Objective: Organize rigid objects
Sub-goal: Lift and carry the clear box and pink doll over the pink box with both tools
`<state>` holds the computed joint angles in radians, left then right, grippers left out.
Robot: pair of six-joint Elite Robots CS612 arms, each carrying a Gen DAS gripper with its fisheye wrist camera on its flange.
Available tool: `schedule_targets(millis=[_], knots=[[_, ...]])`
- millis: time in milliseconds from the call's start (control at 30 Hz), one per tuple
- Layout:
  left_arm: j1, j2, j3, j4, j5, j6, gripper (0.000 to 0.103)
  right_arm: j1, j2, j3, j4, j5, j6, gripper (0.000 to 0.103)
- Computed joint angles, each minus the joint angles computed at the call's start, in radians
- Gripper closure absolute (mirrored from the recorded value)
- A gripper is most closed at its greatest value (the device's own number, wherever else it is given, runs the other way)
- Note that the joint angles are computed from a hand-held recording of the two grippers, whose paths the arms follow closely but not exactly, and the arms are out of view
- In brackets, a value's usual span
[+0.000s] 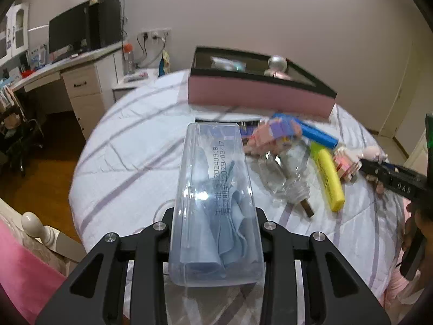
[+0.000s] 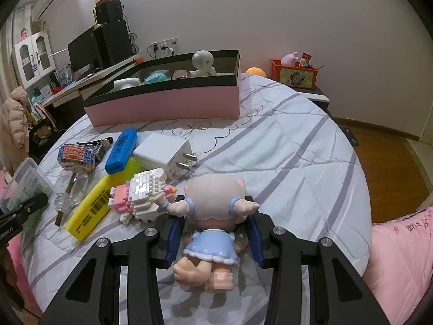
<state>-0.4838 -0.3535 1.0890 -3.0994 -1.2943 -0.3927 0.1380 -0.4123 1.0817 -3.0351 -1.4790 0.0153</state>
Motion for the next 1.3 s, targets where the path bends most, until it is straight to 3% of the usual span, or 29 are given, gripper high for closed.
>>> schedule_targets(millis=[233,300,367,633,800,1100,1300], knots=[[-0.01,-0.025,0.023,-0.075,0.024,0.041,0.071,0.006,-0.044,0.07,-0.14,0.01,0.0,0.06],[-0.02,-0.033,0.029,-0.109,0.074,0.055,0.071,0.009,-0.058,0.09,-0.184,0.017,-0.003,0.06],[-0.033,-0.04,0.03,-0.142,0.12,0.096,0.071,0.016,-0.075,0.116,-0.261,0.014,-0.01,0.06],[-0.059,-0.065,0.034,-0.308,0.15,0.192,0.071,0.044,-0.122,0.167,-0.459,0.038,-0.047,0.06],[-0.076,-0.066,0.018,-0.386,0.208,0.271,0.071,0.06,-0.123,0.162,-0.571,0.003,-0.046,0.06],[-0.079,-0.045,-0.036,-0.461,0.215,0.344,0.071,0.071,-0.093,0.088,-0.579,-0.023,-0.045,0.06],[-0.068,-0.008,-0.117,-0.412,0.212,0.345,0.071,0.069,-0.065,0.021,-0.532,-0.017,-0.046,0.06]])
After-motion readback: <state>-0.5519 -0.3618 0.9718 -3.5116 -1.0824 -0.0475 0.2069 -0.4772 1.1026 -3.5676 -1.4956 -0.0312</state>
